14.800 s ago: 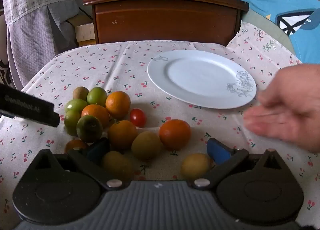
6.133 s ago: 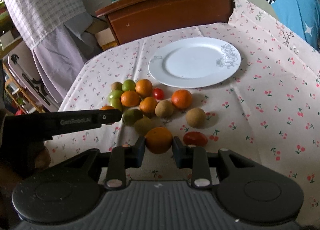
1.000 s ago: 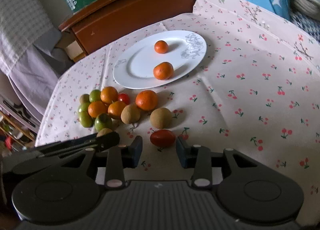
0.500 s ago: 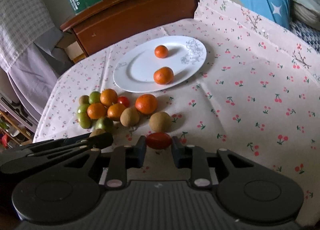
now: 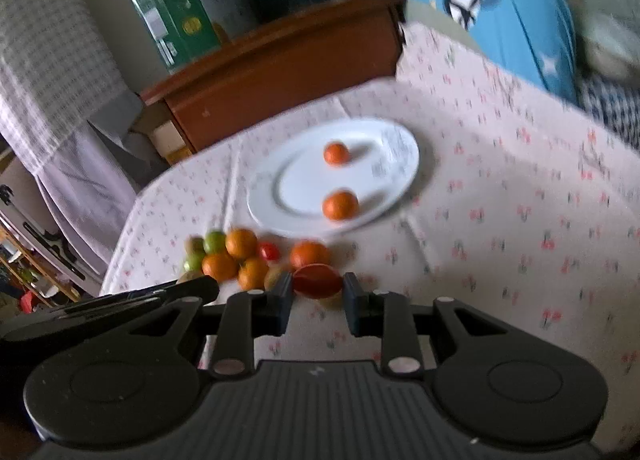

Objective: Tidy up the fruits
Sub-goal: 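Grasp a brown kiwi with the left tool while the right tool holds the tomato, then lower the kiwi onto the plate with the left tool while the right tool places the tomato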

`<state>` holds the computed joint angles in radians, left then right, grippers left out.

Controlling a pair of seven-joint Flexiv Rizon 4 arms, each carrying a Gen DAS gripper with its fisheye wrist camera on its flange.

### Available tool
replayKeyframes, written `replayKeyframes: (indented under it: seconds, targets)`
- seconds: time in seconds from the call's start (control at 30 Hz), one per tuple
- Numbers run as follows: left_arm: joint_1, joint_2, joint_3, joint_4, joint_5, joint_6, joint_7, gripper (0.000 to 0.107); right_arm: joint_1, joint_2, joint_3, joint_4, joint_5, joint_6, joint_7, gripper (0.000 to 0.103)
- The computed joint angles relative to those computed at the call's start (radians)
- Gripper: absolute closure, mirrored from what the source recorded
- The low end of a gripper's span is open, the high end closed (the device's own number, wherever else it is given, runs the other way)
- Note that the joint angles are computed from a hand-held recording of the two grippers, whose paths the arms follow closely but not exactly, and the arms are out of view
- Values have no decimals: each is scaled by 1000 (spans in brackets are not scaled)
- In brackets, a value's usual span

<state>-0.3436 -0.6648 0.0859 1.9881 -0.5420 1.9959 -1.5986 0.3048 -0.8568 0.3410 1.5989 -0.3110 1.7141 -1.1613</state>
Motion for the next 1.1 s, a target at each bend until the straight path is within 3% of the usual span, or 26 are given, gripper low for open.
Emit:
replayKeyframes:
  seconds: [0.23,0.6,1.1]
  targets:
    - [45,14,-9,-33,27,-4,10,82,-53,-23,68,-62,-35,-21,-39,76]
    - [113,-30,-28,-144,90,-120,-2,82,-79,-120,152,-279,47,-199,-113,76]
    - [152,-139,-21,-347,171,-297,-54,82,60,-233,15,-561,206,-393,-122,76]
